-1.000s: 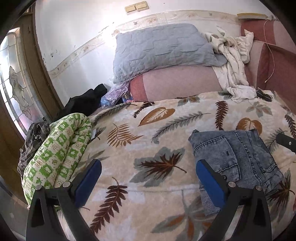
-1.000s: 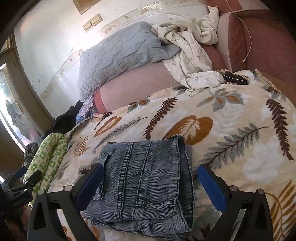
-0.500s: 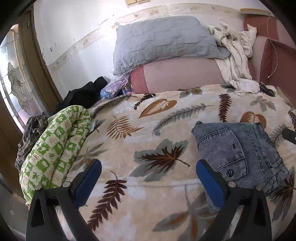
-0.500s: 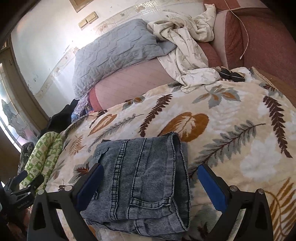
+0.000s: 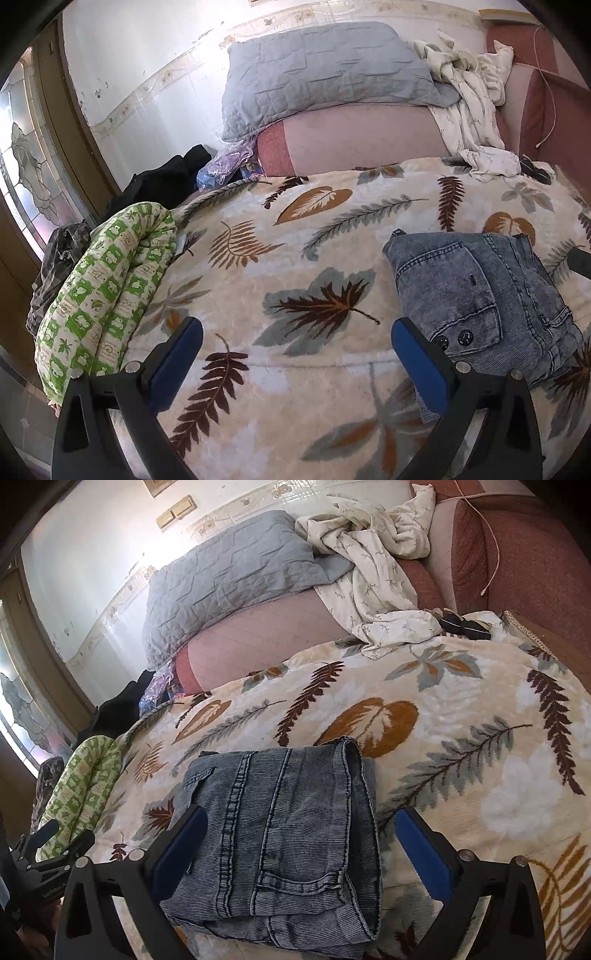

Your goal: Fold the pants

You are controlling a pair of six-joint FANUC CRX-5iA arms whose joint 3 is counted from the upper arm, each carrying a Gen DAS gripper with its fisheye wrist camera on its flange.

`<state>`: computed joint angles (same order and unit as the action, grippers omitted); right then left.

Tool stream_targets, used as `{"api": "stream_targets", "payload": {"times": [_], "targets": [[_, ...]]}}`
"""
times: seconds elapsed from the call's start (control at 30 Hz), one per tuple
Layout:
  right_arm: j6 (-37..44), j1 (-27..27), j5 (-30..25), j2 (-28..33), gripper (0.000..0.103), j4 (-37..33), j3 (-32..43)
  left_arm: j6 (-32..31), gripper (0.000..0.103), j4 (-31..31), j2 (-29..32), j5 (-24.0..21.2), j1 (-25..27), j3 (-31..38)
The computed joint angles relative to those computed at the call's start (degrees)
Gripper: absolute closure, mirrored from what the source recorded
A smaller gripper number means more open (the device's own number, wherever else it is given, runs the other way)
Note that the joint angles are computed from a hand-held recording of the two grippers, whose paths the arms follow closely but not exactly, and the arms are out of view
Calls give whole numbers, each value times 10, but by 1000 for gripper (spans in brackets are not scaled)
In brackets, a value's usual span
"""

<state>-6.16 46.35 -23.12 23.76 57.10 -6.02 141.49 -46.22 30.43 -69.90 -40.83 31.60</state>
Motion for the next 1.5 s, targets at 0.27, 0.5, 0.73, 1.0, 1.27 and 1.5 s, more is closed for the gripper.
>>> {"api": "stream_targets", "payload": {"times": [0.27, 0.5, 0.73, 1.0, 1.27, 1.5], "targets": [[11, 2, -5, 2, 0, -12, 5, -4, 1, 5, 4, -1, 2, 2], [27, 7, -12, 5, 0, -18, 10, -6, 1, 9, 5, 0, 5, 2], [62, 17, -46, 16, 0, -38, 31, -6, 1, 12, 4, 4, 6, -1], [119, 40, -143, 45, 0, -56, 80, -24, 1, 17, 16, 1, 5, 12], [143, 49, -185, 60, 0, -43, 98, -32, 1, 17, 22, 2, 2, 22], [128, 48, -188, 59, 0, -31, 95, -30, 1, 23, 20, 3, 5, 17]]}}
